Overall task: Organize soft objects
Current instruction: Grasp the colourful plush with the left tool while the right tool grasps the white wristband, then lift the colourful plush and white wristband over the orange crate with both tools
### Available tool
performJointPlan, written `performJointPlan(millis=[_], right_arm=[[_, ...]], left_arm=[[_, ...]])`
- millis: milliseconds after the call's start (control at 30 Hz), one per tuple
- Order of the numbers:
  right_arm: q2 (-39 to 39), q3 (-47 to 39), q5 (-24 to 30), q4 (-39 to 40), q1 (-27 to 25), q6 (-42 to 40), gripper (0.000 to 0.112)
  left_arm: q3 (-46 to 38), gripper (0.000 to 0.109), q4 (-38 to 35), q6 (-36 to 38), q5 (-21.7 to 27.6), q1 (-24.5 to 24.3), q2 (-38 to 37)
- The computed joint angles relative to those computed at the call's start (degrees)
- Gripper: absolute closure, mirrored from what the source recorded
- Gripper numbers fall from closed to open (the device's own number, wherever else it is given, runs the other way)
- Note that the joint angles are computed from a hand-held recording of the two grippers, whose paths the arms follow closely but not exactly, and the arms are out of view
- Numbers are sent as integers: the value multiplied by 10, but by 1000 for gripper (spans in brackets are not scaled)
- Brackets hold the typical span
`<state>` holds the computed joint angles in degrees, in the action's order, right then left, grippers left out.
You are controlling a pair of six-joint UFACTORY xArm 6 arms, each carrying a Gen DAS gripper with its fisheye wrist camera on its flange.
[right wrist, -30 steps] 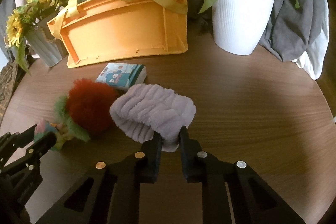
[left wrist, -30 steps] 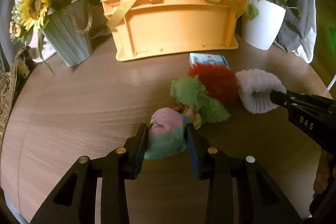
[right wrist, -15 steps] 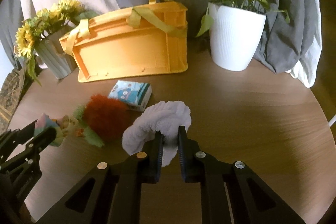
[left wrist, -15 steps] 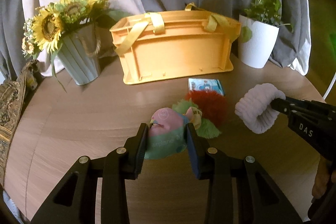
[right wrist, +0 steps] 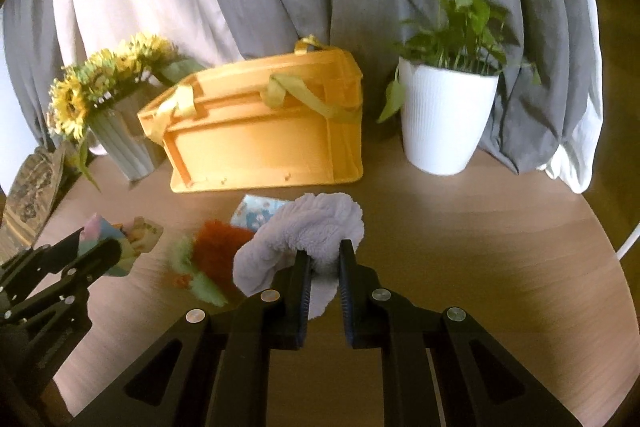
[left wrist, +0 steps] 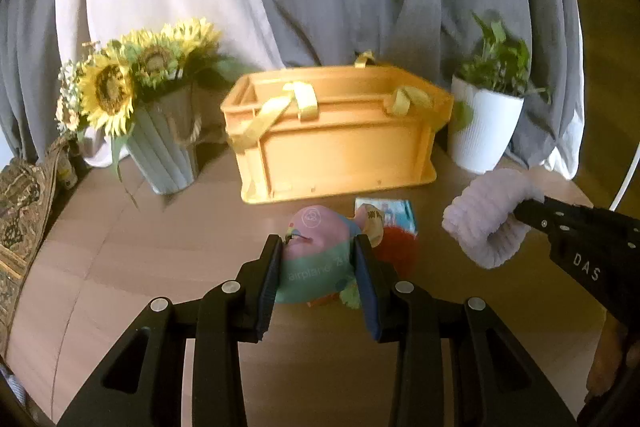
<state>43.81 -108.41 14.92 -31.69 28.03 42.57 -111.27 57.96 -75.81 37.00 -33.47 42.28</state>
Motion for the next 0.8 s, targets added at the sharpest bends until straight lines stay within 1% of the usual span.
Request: performJointPlan(millis=[133,400,800], right_arm=[[-4,-4,-17,13,0,-7,98],[-10,-18,-38,-34,-2,35,98],[0,-71,-69,-106,-7,92,98]], left_arm=[[-4,73,27,-20,-3,1,-7],[-21,73,74,-51,-5,3,-13],[-60,73,125,-75,4,7,-10]])
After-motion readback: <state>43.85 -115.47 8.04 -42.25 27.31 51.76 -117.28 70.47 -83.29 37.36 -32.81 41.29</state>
